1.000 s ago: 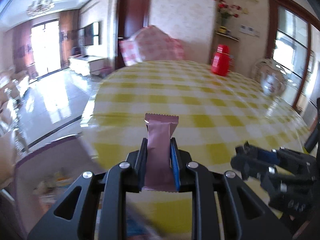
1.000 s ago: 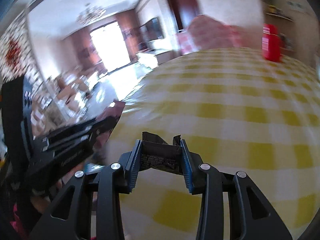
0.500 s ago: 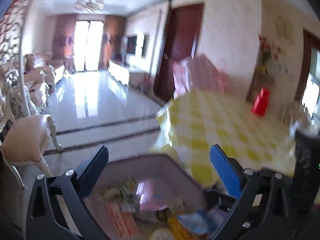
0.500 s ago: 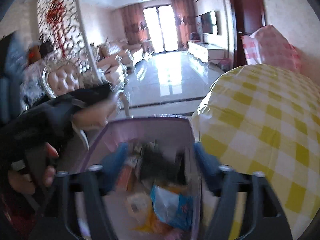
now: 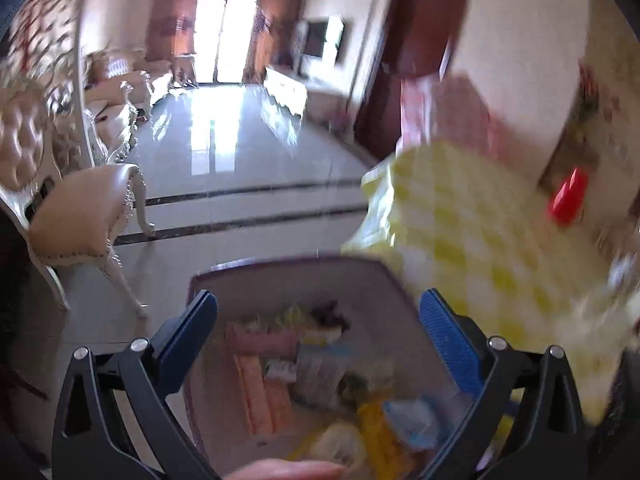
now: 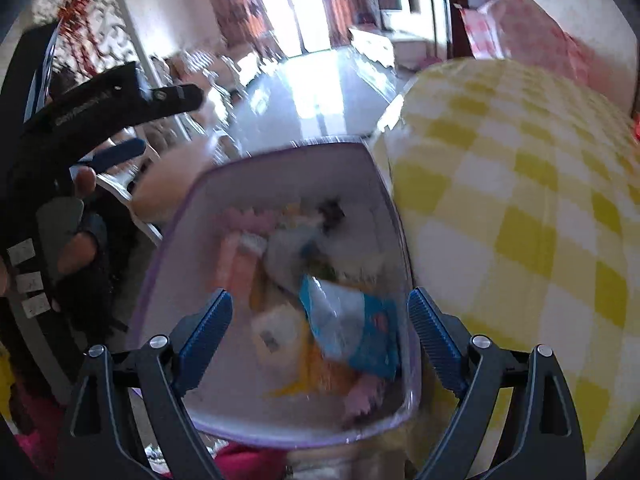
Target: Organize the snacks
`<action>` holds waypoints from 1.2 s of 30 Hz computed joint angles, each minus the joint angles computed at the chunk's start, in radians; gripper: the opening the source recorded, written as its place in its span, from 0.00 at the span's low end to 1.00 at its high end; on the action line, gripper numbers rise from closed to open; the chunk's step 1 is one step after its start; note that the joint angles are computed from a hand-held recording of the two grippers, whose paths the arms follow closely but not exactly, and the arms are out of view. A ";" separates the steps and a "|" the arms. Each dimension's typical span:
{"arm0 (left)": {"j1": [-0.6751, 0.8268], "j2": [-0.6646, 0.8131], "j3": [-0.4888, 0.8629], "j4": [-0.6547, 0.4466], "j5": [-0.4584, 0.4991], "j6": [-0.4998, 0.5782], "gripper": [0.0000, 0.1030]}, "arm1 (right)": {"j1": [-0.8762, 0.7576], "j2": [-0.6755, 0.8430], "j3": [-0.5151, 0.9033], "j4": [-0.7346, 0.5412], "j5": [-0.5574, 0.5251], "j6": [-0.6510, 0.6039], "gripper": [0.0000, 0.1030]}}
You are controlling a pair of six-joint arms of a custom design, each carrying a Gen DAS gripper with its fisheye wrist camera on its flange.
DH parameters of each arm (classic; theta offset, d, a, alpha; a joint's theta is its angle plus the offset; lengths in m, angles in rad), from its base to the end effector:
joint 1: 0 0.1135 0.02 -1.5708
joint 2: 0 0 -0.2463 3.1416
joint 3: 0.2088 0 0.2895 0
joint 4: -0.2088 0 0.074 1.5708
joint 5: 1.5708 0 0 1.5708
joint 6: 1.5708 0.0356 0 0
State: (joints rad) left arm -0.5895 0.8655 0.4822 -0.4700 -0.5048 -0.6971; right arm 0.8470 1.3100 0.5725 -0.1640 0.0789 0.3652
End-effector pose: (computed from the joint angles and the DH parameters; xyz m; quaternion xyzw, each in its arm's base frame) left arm 0.1879 -0.1050 0.1715 -0.1363 0.9006 -0.0168 0.4123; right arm 0.1838 0.2037 0.1196 -0.2126 0.9196 0.1563 0.2909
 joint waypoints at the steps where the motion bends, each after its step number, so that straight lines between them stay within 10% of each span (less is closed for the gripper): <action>1: -0.016 0.054 0.021 0.001 -0.004 -0.007 0.98 | 0.018 0.019 0.010 -0.018 0.034 0.014 0.84; 9: -0.052 0.280 0.104 0.024 0.020 -0.006 0.98 | -0.002 0.079 0.048 -0.120 0.073 0.047 0.84; 36: -0.039 0.323 0.110 0.046 0.050 0.006 0.98 | -0.009 0.128 0.086 -0.125 0.087 0.051 0.84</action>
